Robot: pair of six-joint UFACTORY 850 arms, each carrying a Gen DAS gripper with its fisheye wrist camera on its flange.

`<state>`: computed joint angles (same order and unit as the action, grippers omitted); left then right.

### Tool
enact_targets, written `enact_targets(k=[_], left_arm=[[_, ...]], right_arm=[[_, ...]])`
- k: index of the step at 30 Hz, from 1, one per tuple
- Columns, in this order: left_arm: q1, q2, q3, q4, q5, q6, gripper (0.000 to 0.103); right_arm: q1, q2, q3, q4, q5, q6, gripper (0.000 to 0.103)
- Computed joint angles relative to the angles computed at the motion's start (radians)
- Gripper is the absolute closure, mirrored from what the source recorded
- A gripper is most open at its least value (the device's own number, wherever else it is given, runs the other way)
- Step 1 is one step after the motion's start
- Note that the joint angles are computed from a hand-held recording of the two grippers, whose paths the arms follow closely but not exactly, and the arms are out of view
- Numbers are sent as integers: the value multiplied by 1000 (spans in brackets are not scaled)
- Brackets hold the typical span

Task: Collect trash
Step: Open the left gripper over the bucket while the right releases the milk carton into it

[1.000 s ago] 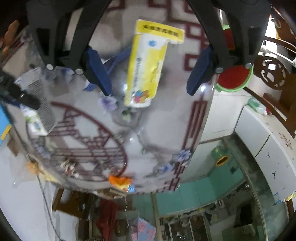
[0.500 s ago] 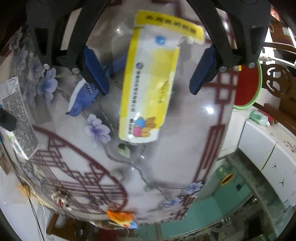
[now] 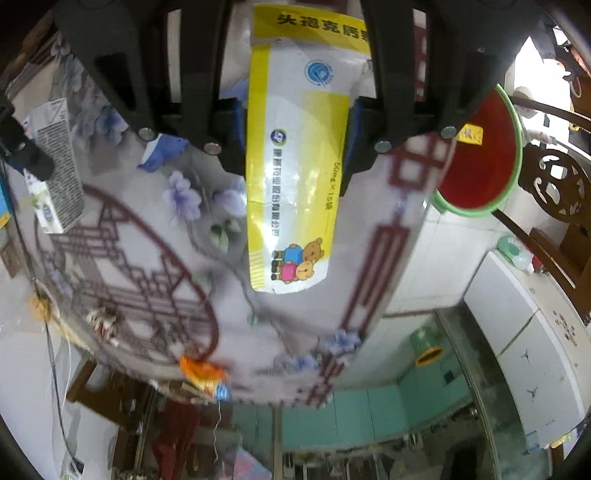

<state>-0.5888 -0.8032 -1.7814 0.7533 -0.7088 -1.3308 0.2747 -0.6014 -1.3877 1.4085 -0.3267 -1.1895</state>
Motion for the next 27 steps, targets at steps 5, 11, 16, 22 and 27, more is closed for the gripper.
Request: enact_targets(k=[5,11,16,22,27], left_arm=[[-5,66,73,103,13,-85,65],[7,150,182,200,34,-211,65],[15,223,279,276,29,-316,64],[37,312,408,334,-1,-422,72],[71,383,518,343,-20,-497,80]], right_arm=[[20,21,13,56,22,-77,47],[62,36,14,50,32,-86,47],[116,30,-14,-34,21,-17,47],[186,-2,-87,-112,-20,44,47],[248,-56,-173,-173,-58,92,48]])
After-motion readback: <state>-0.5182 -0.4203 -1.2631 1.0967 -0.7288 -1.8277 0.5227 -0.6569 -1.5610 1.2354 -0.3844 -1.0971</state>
